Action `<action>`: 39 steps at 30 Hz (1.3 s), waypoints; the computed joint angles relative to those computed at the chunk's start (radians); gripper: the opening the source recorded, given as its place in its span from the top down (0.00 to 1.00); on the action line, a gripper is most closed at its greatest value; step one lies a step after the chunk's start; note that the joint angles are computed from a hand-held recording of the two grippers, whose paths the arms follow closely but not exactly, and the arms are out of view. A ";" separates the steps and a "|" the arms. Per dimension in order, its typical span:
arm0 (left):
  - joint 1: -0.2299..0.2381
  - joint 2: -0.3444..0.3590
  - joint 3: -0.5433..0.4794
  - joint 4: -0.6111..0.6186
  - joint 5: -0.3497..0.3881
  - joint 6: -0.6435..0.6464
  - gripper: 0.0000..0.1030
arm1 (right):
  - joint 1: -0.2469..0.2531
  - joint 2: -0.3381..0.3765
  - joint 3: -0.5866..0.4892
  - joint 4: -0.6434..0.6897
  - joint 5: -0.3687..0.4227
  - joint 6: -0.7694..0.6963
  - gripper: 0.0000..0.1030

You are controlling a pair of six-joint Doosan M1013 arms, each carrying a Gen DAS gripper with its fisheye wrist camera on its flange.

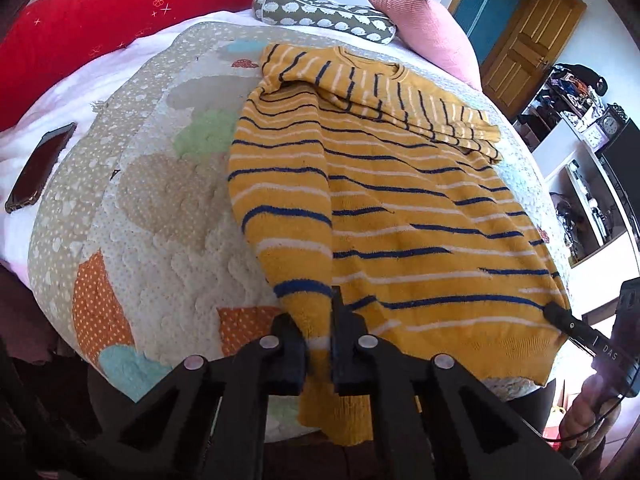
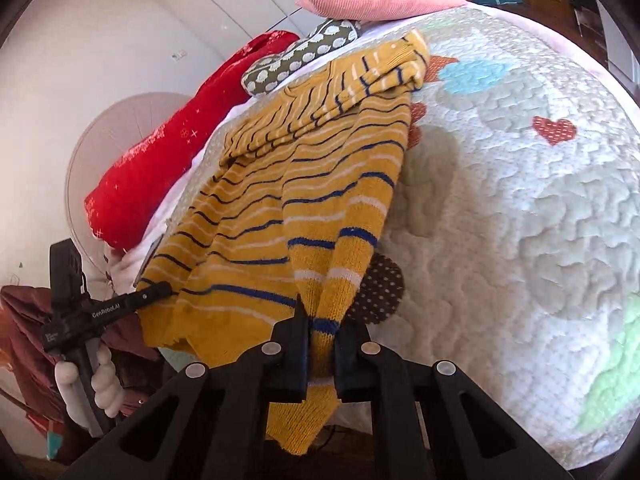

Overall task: Fold small clothes
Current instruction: 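Lift the hem with both tools and fold it toward the collar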

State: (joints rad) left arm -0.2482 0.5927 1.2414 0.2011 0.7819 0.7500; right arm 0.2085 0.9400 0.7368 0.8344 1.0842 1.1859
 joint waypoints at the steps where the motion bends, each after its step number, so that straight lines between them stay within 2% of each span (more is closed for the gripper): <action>1: -0.005 -0.008 0.011 -0.012 -0.008 0.004 0.92 | -0.010 -0.013 0.023 0.017 -0.007 -0.003 0.92; 8: -0.035 -0.040 0.092 -0.048 -0.037 0.038 0.90 | -0.049 -0.099 0.192 0.035 -0.058 -0.035 0.92; 11: -0.031 -0.042 0.116 -0.062 -0.024 0.049 0.88 | -0.043 -0.117 0.232 -0.040 -0.097 -0.003 0.92; 13: -0.020 -0.055 0.145 -0.081 -0.058 0.040 0.86 | -0.037 -0.124 0.243 -0.111 -0.116 0.028 0.91; 15: -0.006 -0.069 0.177 -0.111 -0.112 0.027 0.79 | -0.041 -0.124 0.250 -0.116 -0.116 0.033 0.91; 16: -0.002 -0.075 0.191 -0.124 -0.138 0.025 0.69 | -0.050 -0.120 0.252 -0.093 -0.105 0.025 0.89; 17: 0.001 -0.079 0.202 -0.134 -0.163 0.028 0.57 | -0.054 -0.119 0.253 -0.071 -0.100 0.020 0.81; 18: 0.003 -0.082 0.212 -0.139 -0.184 0.033 0.53 | -0.057 -0.121 0.259 -0.059 -0.106 0.013 0.74; 19: 0.002 -0.082 0.219 -0.140 -0.202 0.039 0.50 | -0.057 -0.126 0.268 -0.054 -0.117 0.006 0.57; 20: 0.003 -0.082 0.226 -0.158 -0.223 0.059 0.48 | -0.057 -0.130 0.275 -0.047 -0.128 -0.007 0.46; 21: 0.005 -0.079 0.229 -0.191 -0.238 0.090 0.46 | -0.056 -0.131 0.275 -0.039 -0.129 -0.020 0.45; 23: 0.009 -0.071 0.236 -0.282 -0.267 0.165 0.37 | -0.049 -0.124 0.263 -0.044 -0.110 -0.034 0.45; 24: 0.011 -0.063 0.237 -0.317 -0.274 0.191 0.36 | -0.045 -0.118 0.254 -0.053 -0.095 -0.032 0.45; 27: 0.017 -0.034 0.227 -0.431 -0.270 0.287 0.36 | -0.034 -0.104 0.243 -0.074 -0.061 -0.030 0.45; 30: 0.016 -0.006 0.200 -0.447 -0.221 0.287 0.36 | -0.015 -0.086 0.228 -0.124 -0.056 -0.005 0.45; 31: 0.017 -0.001 0.193 -0.463 -0.203 0.299 0.45 | -0.010 -0.086 0.235 -0.141 -0.073 -0.003 0.45; 32: 0.019 0.001 0.190 -0.485 -0.190 0.321 0.78 | -0.005 -0.088 0.241 -0.154 -0.092 -0.001 0.48; 33: 0.021 0.002 0.183 -0.507 -0.171 0.342 0.90 | -0.002 -0.091 0.245 -0.163 -0.103 -0.002 0.57; 34: 0.020 -0.006 0.188 -0.517 -0.177 0.346 0.90 | -0.002 -0.092 0.246 -0.157 -0.102 -0.015 0.86; 35: 0.018 -0.019 0.199 -0.517 -0.196 0.346 0.90 | -0.004 -0.093 0.244 -0.141 -0.088 -0.032 0.90; 39: 0.005 -0.082 0.232 -0.501 -0.287 0.353 0.91 | -0.019 -0.131 0.276 -0.064 -0.092 -0.111 0.91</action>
